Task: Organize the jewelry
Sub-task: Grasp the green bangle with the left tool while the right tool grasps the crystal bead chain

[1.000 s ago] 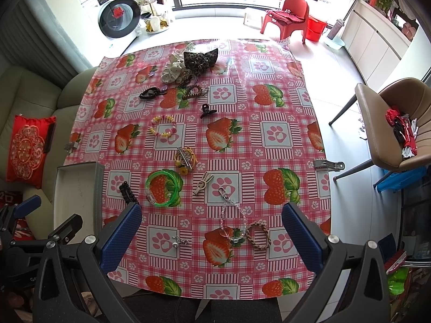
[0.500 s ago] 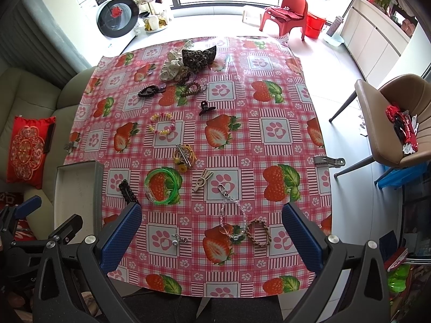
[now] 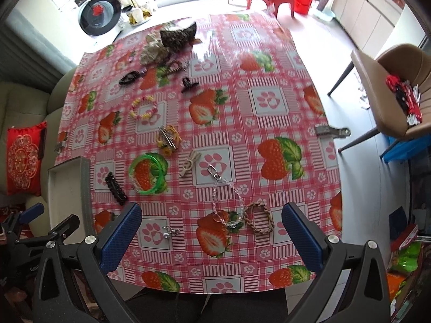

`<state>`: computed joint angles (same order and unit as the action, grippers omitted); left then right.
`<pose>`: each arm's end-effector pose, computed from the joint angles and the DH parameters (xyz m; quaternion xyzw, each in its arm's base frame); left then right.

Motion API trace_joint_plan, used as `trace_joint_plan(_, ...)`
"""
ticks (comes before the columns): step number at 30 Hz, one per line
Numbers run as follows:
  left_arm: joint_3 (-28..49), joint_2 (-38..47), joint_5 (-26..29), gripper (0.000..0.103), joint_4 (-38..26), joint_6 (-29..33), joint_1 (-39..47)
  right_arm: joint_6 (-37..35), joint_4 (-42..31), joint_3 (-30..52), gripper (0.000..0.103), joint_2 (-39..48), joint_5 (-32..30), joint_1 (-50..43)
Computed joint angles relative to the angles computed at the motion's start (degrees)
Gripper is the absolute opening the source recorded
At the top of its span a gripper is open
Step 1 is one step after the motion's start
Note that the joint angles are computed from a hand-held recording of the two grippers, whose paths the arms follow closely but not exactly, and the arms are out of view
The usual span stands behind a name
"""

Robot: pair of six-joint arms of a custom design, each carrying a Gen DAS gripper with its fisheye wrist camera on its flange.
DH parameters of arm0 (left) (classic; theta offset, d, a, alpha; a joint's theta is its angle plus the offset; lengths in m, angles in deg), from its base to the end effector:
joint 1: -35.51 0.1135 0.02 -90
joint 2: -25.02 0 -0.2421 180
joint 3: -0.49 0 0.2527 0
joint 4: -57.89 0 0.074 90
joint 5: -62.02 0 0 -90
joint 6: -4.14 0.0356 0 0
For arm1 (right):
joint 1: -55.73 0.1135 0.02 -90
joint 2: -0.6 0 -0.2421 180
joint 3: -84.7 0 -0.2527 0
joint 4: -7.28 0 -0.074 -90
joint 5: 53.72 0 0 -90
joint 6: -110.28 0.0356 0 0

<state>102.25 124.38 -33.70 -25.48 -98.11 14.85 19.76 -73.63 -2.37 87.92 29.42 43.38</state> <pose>0.3091 -0.1128 0.2549 0.0691 0.9933 0.0254 0.0895 0.2822 -0.0574 0.2743 0.0944 0.9855 0.0447 0.1335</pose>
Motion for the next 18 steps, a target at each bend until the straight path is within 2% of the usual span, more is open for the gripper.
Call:
trace_joint_plan(6,-0.08,6.56,-0.08,0.103,5.06,0.03,-0.04,-3.18,2.38,-2.85,0.103,6.11,-1.93,-1.79)
trace_joint_plan(10,1.29,10.98,1.52,0.103,8.76,1.30,0.32,-3.56,6.96,-5.76,0.103,8.29,1.44,-1.09)
trace_joint_plan(15,3.60,16.93,2.87,0.103,13.68,2.58,0.17,-3.25,12.01,-6.61,0.103,13.72,1.28,-1.51)
trace_joint_plan(17,4.86,19.48,2.26,0.095,14.96,3.39,-0.20,-3.55,14.85,-7.26,0.103,15.45,1.78,-1.18)
trace_joint_plan(18,5.61,20.93,2.22,0.095,15.49,3.85,-0.31,-3.81,16.42,-7.75,0.103,16.36,2.13,-0.92)
